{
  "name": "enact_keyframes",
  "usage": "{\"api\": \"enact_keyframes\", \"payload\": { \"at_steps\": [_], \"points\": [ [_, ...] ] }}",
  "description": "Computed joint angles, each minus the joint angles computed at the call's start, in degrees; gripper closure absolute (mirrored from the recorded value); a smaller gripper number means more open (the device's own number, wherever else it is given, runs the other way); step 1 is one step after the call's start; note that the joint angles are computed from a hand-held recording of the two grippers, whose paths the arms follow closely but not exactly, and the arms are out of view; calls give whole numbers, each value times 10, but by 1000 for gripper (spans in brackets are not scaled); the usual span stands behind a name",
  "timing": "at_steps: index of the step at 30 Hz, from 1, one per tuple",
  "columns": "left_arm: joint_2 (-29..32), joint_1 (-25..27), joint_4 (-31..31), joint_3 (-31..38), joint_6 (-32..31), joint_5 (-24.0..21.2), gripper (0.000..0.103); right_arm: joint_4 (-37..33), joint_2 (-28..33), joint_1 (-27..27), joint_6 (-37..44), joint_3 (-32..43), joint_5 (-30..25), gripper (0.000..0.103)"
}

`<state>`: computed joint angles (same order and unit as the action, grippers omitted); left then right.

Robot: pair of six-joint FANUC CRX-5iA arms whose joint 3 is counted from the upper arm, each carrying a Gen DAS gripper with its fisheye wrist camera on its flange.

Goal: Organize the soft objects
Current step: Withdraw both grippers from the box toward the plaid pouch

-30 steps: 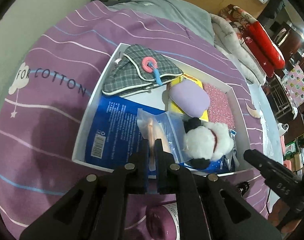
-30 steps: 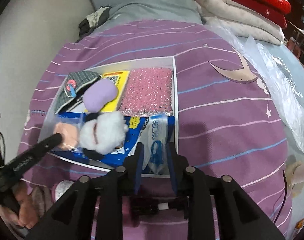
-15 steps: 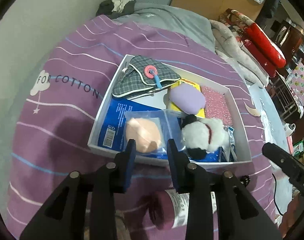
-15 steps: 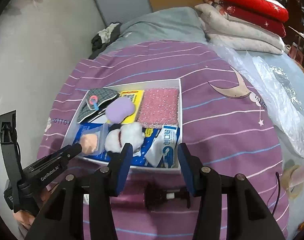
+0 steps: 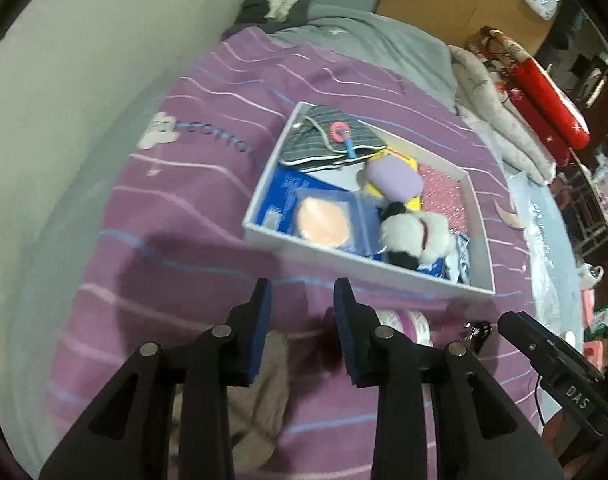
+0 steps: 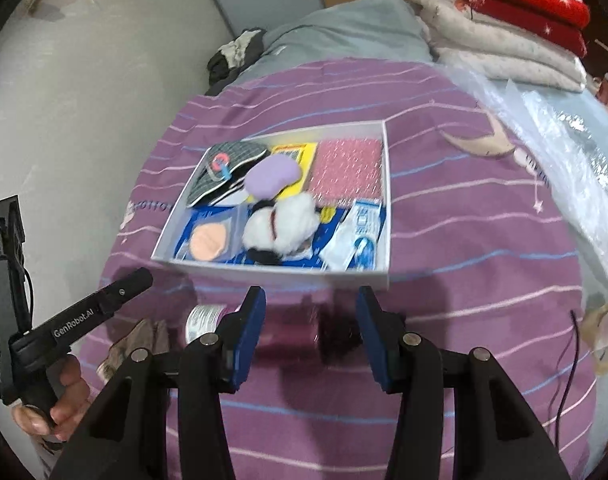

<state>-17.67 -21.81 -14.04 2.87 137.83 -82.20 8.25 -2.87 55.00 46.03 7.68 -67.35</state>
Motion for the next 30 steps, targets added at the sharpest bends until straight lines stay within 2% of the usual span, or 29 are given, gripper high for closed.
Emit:
{"api": "enact_keyframes", "payload": {
  "at_steps": [4,10,13,19,30],
  "points": [
    [1,-23,-20,19,38,-37,67,-24,-5,-4,2,-4,-9,56],
    [22,-29,-9,35,17,-68,65,-63,-5,-16,8,-2,-14,56],
    [27,-9,31,24,-23,-66,65,-99,3,-23,30,13,-20,56],
    [32,-2,45,27,-45,-83,65,-127,15,-20,59,29,-26,56],
    [14,-16,23,46,-39,-86,65,-121,16,-10,54,35,-26,56]
  ]
}}
